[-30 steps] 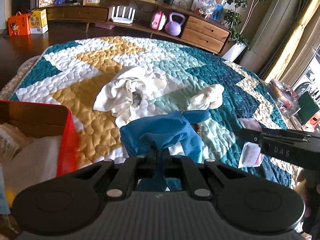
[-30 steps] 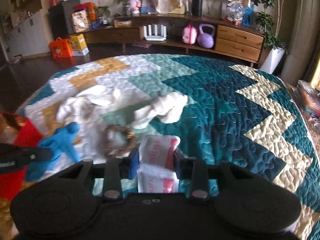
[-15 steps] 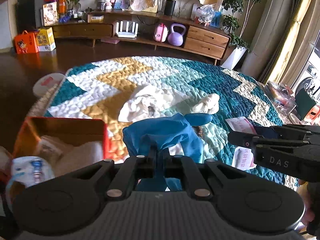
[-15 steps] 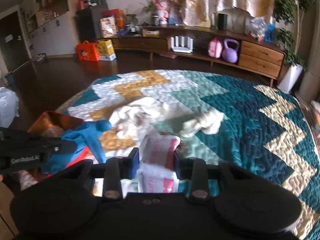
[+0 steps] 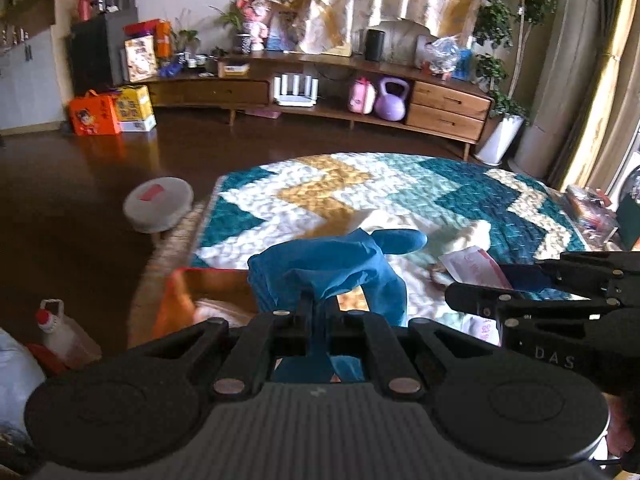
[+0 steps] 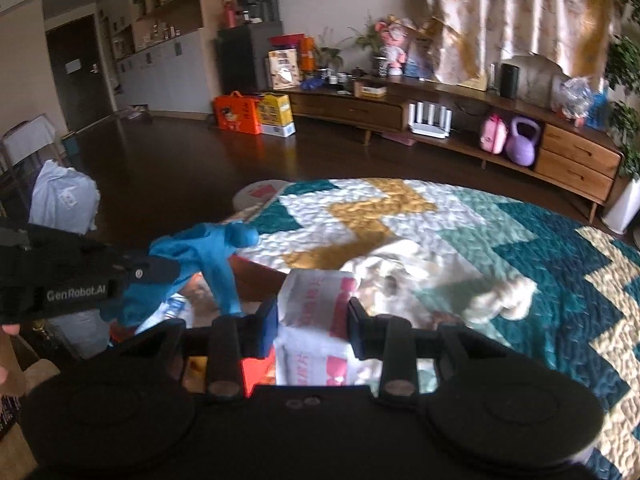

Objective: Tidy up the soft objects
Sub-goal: 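Carry the wipe packet with the right tool while the left carries the gloves into the red tin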

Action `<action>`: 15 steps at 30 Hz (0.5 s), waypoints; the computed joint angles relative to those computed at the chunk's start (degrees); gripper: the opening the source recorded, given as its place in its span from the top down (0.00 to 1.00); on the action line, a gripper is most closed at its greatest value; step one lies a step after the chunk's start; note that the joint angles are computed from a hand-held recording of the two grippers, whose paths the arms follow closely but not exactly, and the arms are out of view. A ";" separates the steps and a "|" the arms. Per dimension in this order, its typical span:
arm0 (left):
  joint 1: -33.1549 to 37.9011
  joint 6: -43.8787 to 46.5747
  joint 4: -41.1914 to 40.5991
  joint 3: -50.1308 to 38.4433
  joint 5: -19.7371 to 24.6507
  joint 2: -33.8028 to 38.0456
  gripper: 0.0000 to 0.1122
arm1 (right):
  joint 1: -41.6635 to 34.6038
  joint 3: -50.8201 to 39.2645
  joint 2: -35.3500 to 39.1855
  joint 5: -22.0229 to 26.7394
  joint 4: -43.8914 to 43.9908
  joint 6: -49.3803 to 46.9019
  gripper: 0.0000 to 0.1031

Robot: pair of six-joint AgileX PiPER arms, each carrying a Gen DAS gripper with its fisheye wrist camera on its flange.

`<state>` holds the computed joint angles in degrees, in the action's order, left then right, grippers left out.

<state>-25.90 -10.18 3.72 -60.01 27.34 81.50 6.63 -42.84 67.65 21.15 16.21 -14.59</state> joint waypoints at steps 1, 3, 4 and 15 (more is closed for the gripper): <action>1.12 1.54 -0.88 0.18 0.24 -0.40 0.95 | 1.83 -0.54 0.84 -0.49 -2.43 3.06 0.67; 3.36 4.77 -2.84 0.41 0.71 -0.91 0.95 | 4.93 -1.35 2.54 -1.53 -6.58 8.52 0.67; 4.40 5.91 -3.28 0.56 0.89 -1.10 0.95 | 6.43 -1.96 3.58 -1.91 -8.38 11.00 0.67; 14.26 18.70 -10.59 0.89 1.23 4.17 0.95 | 15.63 -5.87 15.64 -7.25 -18.28 25.20 0.66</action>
